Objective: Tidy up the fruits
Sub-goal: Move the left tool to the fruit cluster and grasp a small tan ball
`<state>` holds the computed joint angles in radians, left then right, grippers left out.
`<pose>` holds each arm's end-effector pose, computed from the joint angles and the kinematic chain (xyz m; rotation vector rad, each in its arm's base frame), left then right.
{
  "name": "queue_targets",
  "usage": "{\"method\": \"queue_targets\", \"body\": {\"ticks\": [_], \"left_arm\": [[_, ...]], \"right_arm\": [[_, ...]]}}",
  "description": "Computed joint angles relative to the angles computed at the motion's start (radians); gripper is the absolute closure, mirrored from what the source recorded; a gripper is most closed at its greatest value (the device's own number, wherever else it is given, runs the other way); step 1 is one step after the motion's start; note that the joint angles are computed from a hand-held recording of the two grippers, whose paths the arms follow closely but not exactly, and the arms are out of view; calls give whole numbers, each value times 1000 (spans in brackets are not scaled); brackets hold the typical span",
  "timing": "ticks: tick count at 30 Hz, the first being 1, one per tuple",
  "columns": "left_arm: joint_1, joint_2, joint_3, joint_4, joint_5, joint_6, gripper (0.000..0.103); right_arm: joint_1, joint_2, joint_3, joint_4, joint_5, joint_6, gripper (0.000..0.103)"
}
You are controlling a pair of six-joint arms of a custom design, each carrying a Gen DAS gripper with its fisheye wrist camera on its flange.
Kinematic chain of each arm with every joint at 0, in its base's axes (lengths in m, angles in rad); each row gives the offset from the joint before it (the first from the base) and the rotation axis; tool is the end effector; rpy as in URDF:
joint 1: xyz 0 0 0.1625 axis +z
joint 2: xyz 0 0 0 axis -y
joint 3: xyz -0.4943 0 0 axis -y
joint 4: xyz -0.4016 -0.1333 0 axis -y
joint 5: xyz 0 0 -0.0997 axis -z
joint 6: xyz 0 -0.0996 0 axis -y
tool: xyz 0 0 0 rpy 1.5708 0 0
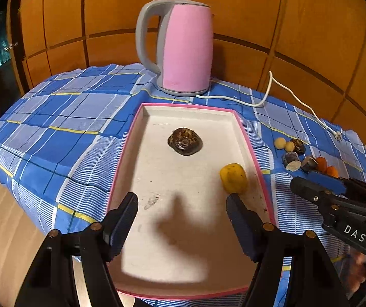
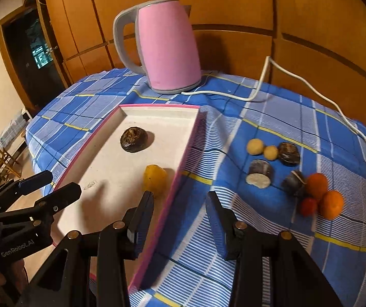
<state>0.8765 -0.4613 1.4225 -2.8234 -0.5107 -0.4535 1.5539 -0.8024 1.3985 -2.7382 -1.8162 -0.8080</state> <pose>-0.3312 -0.7419 0.0353 0.0767 2.2158 -0.9750 0.0954 -0.8137 0.2651 0.9269 -2.4675 0.5785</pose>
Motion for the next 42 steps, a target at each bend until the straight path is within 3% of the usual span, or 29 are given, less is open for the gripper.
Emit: {"method": "queue_targets", "body": {"ticks": [30, 36, 39, 42], "left_arm": [[-19, 91, -159, 96, -107, 159, 32], [-11, 112, -222, 109, -191, 243, 34], [-3, 125, -271, 146, -245, 263, 45], [10, 147, -346, 219, -308, 273, 65]], "right_arm": [[-77, -84, 55, -160, -62, 78, 57], [-97, -95, 55, -177, -64, 106, 57], [-107, -100, 52, -178, -62, 124, 57], [-114, -102, 48, -172, -63, 139, 57]]}}
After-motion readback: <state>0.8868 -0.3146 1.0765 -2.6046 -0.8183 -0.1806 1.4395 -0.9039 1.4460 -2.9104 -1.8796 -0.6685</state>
